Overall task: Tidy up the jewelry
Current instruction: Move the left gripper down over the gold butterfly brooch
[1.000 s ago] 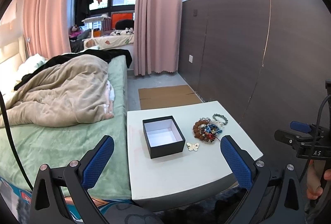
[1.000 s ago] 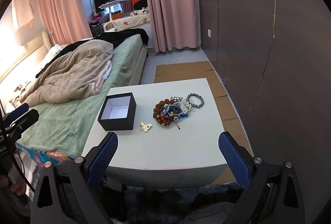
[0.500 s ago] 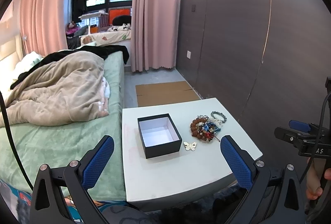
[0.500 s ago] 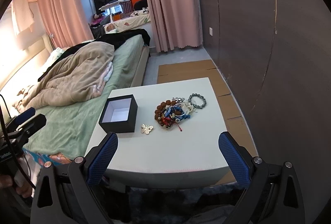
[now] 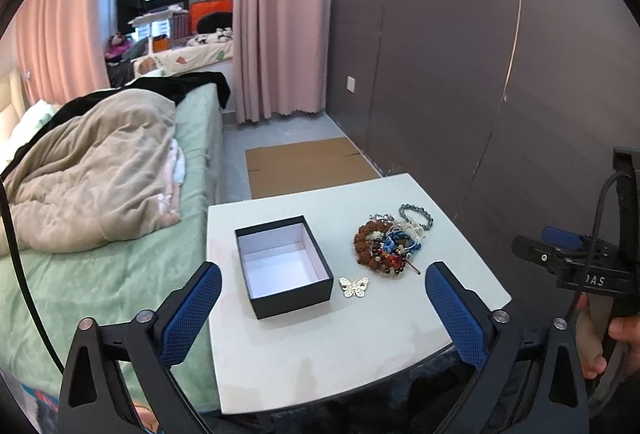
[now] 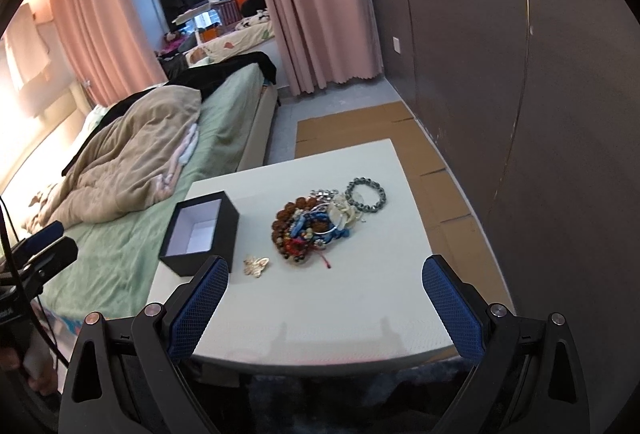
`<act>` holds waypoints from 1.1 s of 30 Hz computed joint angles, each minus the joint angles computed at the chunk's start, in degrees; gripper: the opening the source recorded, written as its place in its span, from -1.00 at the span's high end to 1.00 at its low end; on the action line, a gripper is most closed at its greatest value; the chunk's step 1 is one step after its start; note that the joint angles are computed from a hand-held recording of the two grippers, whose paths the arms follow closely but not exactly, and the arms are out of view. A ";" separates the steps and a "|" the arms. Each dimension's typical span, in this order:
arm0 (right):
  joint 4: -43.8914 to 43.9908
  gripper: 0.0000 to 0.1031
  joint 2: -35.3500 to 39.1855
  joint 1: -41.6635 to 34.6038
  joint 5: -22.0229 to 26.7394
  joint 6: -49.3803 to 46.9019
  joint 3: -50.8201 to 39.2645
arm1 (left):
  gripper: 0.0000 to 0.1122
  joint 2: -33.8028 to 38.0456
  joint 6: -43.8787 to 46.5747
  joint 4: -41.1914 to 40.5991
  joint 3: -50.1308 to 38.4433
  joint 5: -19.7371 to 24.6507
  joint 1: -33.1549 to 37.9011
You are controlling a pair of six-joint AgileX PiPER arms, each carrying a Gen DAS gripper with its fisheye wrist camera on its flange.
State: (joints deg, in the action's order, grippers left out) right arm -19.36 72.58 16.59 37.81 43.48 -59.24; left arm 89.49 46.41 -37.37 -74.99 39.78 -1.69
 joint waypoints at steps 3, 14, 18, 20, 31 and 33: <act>3.79 -0.89 1.44 -3.32 -3.06 -3.63 1.09 | -0.60 2.82 -2.15 2.64 -2.13 0.76 -2.24; 21.26 -0.81 5.05 -13.74 -11.34 -20.42 5.61 | -0.22 14.52 -9.74 9.49 -12.07 6.40 -8.70; 30.15 -0.79 6.92 -16.93 -13.84 -28.73 6.77 | -0.22 18.70 -12.99 11.86 -15.30 9.00 -10.97; 34.49 -0.79 7.95 -18.14 -15.27 -32.90 7.37 | -0.22 20.84 -14.31 13.00 -16.81 10.13 -12.05; 53.12 -0.78 12.22 -23.41 -16.72 -51.42 9.31 | -0.22 32.11 -22.27 20.38 -27.10 13.54 -14.22; 53.15 -0.78 12.50 -23.85 -16.89 -51.24 9.42 | -0.22 32.86 -23.58 21.56 -27.47 12.48 -14.19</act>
State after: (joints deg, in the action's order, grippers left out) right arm 33.79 85.08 -7.26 20.92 -7.76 -49.82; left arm 122.35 22.82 -15.81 -102.46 52.26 -15.87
